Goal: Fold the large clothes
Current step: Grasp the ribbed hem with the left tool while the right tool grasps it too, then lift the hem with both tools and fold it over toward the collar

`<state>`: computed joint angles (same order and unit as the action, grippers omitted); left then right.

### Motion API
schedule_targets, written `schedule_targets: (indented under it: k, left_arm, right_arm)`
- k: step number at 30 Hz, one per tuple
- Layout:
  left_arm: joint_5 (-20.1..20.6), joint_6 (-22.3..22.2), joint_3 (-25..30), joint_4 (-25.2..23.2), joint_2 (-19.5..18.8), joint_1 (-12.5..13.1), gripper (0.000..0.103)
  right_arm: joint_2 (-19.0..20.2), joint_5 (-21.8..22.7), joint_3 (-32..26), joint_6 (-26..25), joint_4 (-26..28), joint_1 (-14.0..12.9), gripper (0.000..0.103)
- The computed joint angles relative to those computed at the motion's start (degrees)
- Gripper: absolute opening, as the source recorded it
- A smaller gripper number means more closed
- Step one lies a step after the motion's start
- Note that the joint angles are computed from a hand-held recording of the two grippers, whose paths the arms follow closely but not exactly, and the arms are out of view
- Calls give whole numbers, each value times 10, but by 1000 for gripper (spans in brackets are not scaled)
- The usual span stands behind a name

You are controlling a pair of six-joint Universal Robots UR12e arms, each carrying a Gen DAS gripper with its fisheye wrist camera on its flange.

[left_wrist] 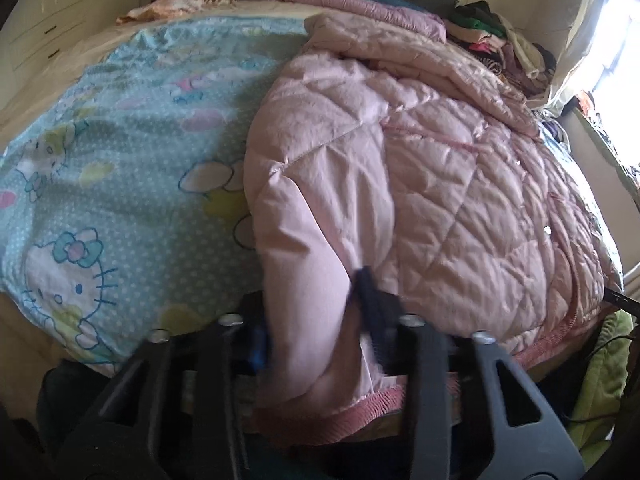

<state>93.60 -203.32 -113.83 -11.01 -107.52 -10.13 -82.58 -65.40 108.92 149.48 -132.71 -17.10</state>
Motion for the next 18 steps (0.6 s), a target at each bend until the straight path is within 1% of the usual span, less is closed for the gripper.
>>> schedule_targets:
  k: [1, 3, 4, 7, 9, 10, 14, 18]
  left_arm:
    - [6, 6, 0, 6, 1, -3, 17]
    - [16, 15, 1, 18, 2, -7, 12]
    - [18, 17, 2, 24, 3, -8, 12]
    - [12, 18, 4, 39, 6, -6, 10]
    - [12, 21, 7, 53, 7, -6, 10]
    - [13, 24, 10, 57, 7, -6, 10]
    - [36, 40, 24, 76, 2, -12, 10]
    - [37, 45, 40, 93, -5, -13, 10]
  right_arm:
    - [-3, 4, 1, -7, -4, 0, 34]
    - [-7, 14, 1, -16, -9, 0, 26]
    - [-9, 25, 1, -20, -17, -1, 23]
    - [-12, 71, -2, -20, -31, -8, 21]
    - [-12, 94, -6, -14, -39, -11, 20]
    - [-10, 112, -10, -9, -44, -13, 20]
    - [-5, 148, -20, 5, -60, -12, 19]
    - [4, 173, -30, 29, -92, -9, 18]
